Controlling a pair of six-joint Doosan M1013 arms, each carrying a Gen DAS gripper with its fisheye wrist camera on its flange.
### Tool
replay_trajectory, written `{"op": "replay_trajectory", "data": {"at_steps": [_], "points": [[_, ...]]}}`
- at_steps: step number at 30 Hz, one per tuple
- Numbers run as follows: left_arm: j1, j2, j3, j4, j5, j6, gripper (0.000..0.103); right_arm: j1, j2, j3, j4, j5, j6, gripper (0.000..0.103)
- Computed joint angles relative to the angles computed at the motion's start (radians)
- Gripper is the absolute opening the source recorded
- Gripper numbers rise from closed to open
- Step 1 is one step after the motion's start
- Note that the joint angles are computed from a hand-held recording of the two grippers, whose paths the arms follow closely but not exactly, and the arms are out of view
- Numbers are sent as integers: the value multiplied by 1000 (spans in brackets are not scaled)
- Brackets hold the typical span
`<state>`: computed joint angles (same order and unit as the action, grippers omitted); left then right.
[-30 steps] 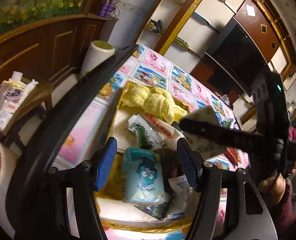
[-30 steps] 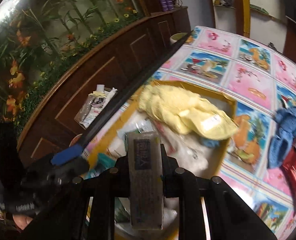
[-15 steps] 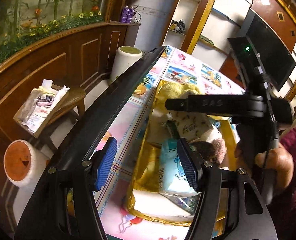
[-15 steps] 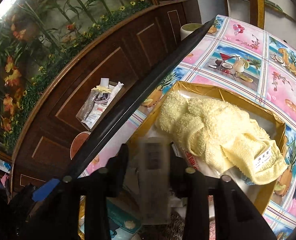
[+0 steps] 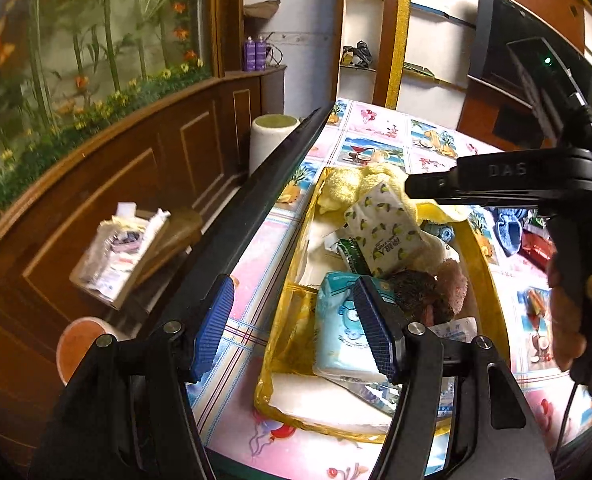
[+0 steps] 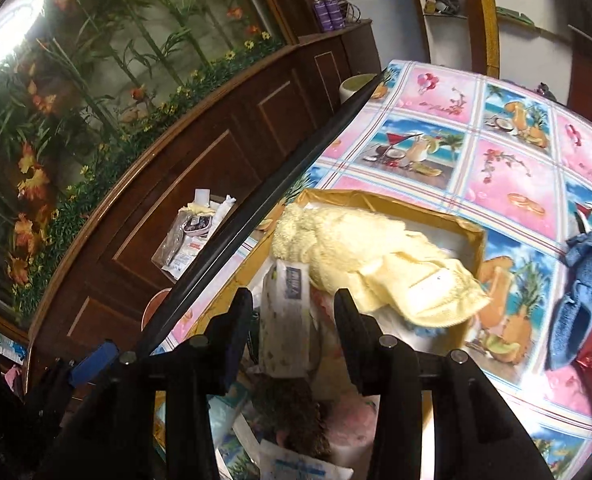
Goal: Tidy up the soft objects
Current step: 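Lower both tissue packs into the white box and open both grippers, then move both open grippers back over the blue towel and green packet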
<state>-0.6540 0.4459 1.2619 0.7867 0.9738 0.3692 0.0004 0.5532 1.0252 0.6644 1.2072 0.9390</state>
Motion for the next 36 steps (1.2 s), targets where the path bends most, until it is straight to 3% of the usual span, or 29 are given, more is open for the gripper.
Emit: {"op": "replay_trajectory", "data": {"at_steps": [4,21,25,29,32,36], "points": [[-26,14,-28,31,55,22,63,-22,-25,34,10,-27,-25,42],[-95,107,-197,1,141,219,63,-180,-66,116,56,-101,5,47],[-92,115,-224,-68,90,245,63,-228,-58,111,62,-119,30,48],[-71,118,-243,-208,-6,263,63,-274,-46,97,30,-169,106,48],[-58,134,-271,-310,-51,295,63,-284,-39,91,-41,-221,153,48],[-60,169,-325,-370,-47,345,63,-270,-6,57,-153,-213,170,48]]}}
